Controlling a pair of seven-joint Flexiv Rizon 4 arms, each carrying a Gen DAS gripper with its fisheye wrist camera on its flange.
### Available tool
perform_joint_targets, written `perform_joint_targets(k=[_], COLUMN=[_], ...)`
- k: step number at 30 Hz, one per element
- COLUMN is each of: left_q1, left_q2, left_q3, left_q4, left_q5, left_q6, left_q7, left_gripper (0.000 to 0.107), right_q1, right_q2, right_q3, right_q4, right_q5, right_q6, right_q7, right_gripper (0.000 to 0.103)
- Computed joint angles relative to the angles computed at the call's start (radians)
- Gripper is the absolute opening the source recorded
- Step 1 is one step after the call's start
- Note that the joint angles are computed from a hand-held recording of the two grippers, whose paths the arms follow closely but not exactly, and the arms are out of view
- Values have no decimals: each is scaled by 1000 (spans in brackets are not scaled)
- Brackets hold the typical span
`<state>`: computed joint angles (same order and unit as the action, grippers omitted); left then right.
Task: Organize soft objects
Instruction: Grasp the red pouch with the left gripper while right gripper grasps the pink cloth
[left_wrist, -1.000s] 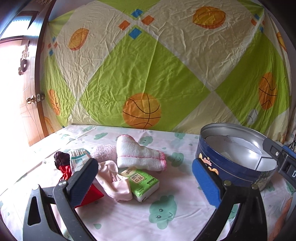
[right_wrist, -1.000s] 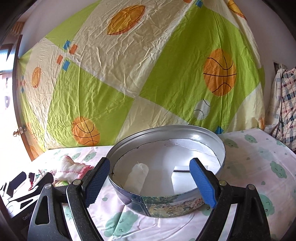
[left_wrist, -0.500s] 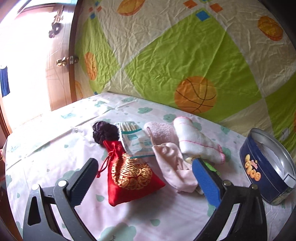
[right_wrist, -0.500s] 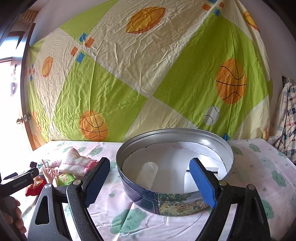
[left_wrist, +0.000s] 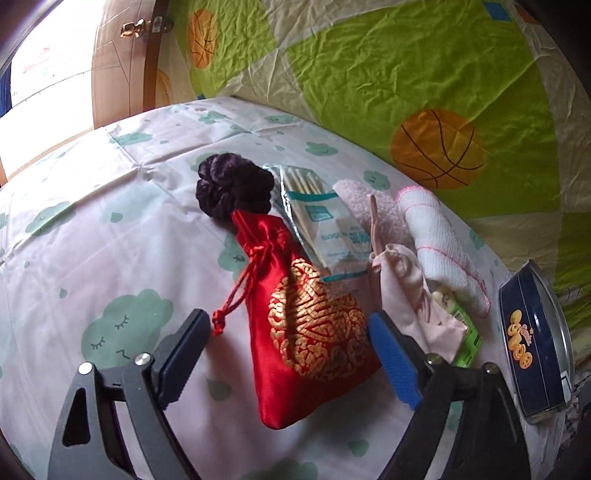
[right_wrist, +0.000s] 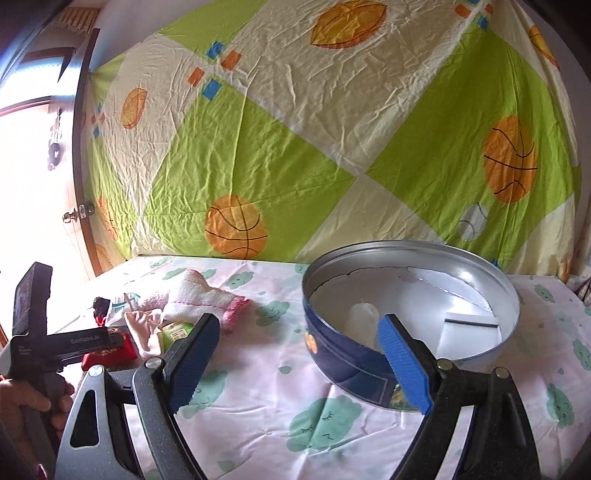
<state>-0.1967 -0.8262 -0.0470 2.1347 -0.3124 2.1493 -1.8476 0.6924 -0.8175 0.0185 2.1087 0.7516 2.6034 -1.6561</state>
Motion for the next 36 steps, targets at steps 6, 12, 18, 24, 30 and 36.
perform_joint_targets(k=[6, 12, 18, 24, 30, 36], left_q1=[129, 293, 376, 398, 452, 474], left_q2=[-9, -14, -16, -14, -21, -33], left_q3=[-71, -139, -129, -85, -86, -88], left_q4=[10, 46, 90, 120, 117, 105], left_q5=[148, 342, 448, 469, 534, 549], left_q6=[29, 57, 160, 253, 300, 313], left_q7=[-22, -34, -38, -39, -37, -43], left_gripper=[41, 23, 22, 22, 22, 22], right_q1=[61, 118, 211, 329, 369, 503], right_q2=[14, 19, 8, -17, -71, -167], right_q3=[-15, -45, -132, -291, -386, -598], right_q4=[-50, -121, -191, -260, -327, -350], right_q5=[42, 81, 105, 84, -44, -163], right_q6=[-114, -227, -358, -581, -766, -931], right_q7=[-51, -86, -123, -129, -60, 78], right_gripper=[89, 89, 84, 57, 57, 58])
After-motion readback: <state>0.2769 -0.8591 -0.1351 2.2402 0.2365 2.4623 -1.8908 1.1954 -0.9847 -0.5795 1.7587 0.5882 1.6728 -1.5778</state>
